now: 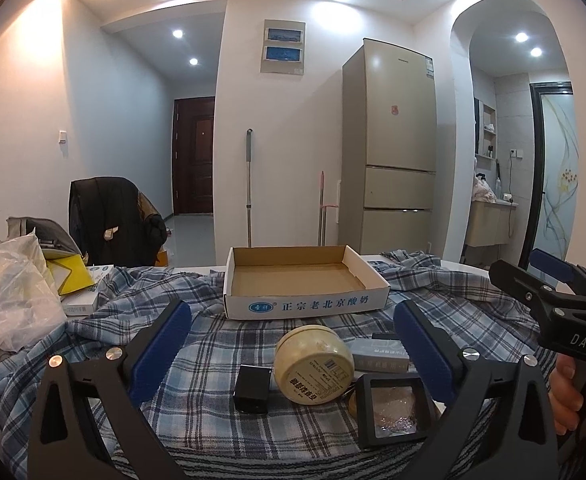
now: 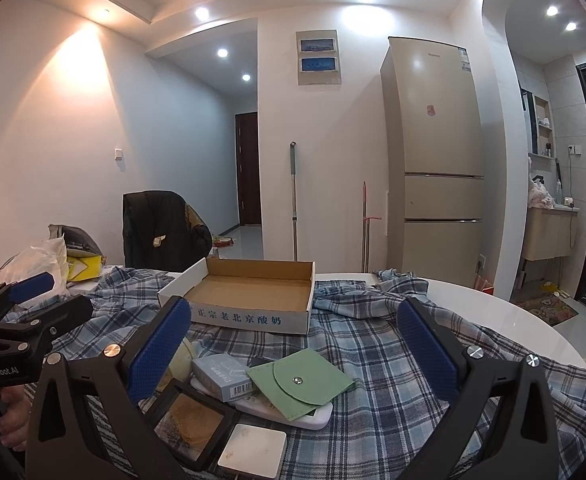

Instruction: Organize rigid objects

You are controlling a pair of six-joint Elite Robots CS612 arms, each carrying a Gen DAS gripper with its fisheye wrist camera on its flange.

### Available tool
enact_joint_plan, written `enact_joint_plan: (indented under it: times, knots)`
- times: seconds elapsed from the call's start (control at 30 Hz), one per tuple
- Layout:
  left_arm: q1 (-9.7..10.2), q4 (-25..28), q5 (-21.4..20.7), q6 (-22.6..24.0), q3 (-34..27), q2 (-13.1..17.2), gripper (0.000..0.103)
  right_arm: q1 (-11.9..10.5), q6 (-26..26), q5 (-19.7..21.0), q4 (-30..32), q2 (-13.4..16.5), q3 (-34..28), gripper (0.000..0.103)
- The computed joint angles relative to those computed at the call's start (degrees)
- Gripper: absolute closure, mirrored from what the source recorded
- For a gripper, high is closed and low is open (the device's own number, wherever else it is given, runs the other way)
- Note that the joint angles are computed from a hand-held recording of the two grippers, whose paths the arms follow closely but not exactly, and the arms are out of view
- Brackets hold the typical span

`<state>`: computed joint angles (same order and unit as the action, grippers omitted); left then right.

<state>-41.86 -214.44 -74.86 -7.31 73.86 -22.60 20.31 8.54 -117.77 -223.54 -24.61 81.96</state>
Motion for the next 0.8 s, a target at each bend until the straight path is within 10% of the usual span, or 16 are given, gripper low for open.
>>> enact_joint_plan:
  times: [0.57,0.8]
  knots:
    - [0.37,0.0,-0.1,-0.7,3.1,-4.5,0.0,0.1,7.6,-7.0,-0.9,-5.6,5.3,0.0]
    - [0.62,19.3,-3.0,-3.7,-1.0,-4.5,0.0,-1.0,10.7,-4.5,-1.3,-4.5,4.1,0.0]
